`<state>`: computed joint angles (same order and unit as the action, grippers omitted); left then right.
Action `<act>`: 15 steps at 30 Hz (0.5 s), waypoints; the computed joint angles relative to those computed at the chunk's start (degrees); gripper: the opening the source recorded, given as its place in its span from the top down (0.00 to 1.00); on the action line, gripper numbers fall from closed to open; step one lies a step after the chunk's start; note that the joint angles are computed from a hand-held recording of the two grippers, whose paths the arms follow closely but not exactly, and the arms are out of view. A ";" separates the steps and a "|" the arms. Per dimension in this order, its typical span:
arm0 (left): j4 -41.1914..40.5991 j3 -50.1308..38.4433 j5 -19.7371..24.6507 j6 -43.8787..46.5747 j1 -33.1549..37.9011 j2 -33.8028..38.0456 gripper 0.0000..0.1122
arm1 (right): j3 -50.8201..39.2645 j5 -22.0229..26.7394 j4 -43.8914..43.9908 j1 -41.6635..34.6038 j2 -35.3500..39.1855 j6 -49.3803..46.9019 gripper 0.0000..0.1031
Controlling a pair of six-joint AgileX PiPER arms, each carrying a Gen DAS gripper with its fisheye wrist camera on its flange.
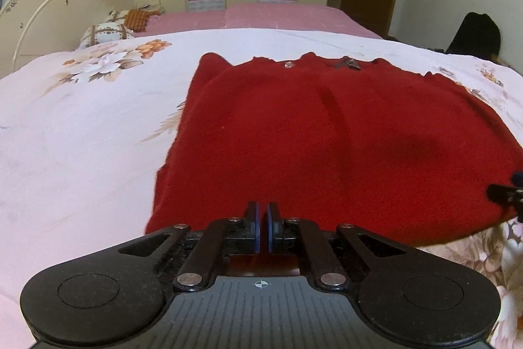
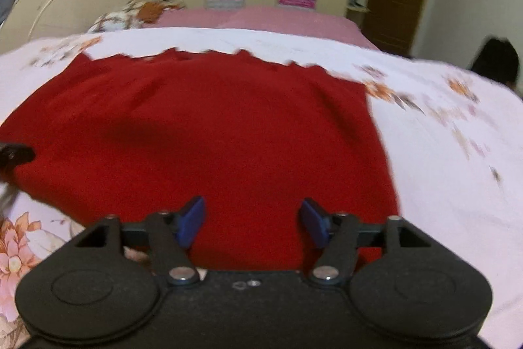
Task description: Fold small clothes
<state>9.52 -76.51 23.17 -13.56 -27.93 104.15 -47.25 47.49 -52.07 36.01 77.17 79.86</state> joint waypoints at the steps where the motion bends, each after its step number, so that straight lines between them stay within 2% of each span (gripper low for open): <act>1: -1.41 -0.02 0.14 1.01 0.48 -0.06 0.96 | 1.06 1.13 -0.44 0.04 -0.83 0.60 0.35; 4: -2.84 -0.17 0.12 1.88 0.86 0.12 0.96 | 3.80 -1.70 1.37 -2.82 -3.97 0.56 0.35; 7: -1.02 -0.54 0.49 0.80 0.39 0.36 0.96 | 2.85 -1.35 2.90 -3.33 -3.73 -0.86 0.36; 10: -0.45 -2.80 3.49 0.40 -0.07 0.73 0.95 | 2.90 -1.90 4.96 -3.82 -5.43 -1.76 0.41; 11: -0.66 -3.45 4.30 0.52 -0.18 0.74 0.95 | 2.67 -1.88 5.62 -4.06 -6.01 -2.48 0.46; 15: -3.97 -5.11 4.78 3.15 -0.03 0.31 0.95 | 1.86 -3.03 6.55 -6.90 -8.86 -3.43 0.48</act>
<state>5.55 -81.63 27.95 -10.41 -27.96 104.46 -45.39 44.45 -45.52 29.11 68.31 76.43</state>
